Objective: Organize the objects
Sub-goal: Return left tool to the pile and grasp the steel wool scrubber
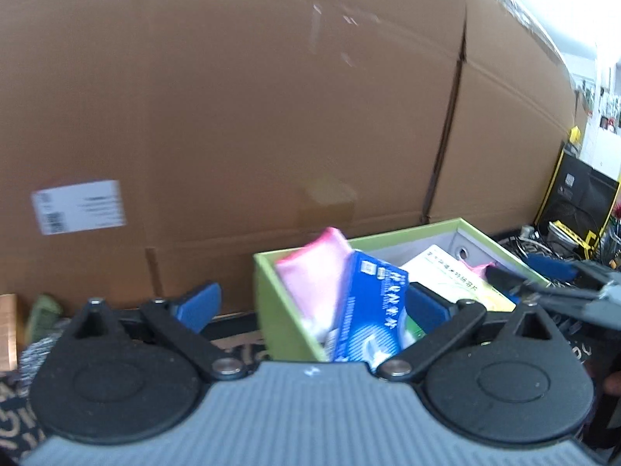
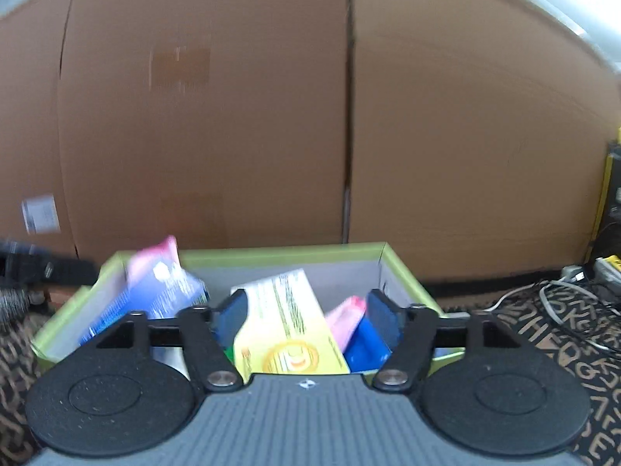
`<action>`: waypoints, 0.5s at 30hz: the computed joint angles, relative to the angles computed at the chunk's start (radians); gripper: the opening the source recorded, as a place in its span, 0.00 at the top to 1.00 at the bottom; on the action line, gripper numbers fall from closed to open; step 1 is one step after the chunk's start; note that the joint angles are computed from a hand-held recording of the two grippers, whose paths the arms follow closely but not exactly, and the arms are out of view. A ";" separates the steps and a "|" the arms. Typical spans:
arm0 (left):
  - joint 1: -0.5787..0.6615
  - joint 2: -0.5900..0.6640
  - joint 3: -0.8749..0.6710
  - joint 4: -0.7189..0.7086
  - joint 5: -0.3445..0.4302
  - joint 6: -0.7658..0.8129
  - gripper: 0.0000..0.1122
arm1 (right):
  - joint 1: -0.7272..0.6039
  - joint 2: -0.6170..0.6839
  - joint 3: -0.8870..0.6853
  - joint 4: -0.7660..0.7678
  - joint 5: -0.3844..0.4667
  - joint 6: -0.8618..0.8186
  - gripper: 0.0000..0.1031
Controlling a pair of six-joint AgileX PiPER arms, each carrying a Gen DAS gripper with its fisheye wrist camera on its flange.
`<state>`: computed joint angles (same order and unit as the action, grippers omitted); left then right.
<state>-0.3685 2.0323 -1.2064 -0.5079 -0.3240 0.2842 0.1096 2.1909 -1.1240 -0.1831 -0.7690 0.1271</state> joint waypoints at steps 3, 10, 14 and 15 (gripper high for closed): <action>0.021 -0.086 0.147 0.051 -0.067 -0.065 0.08 | 0.015 -0.058 0.111 -0.031 -0.122 0.031 0.19; 0.104 -0.266 0.451 0.084 -0.197 -0.106 0.08 | 0.109 -0.102 0.235 -0.121 -0.249 0.007 0.15; 0.189 -0.309 0.526 0.073 -0.202 -0.112 0.08 | 0.181 -0.104 0.252 -0.170 -0.224 0.006 0.15; 0.217 -0.307 0.529 0.091 -0.192 -0.137 0.08 | 0.206 -0.096 0.242 -0.163 -0.203 -0.005 0.15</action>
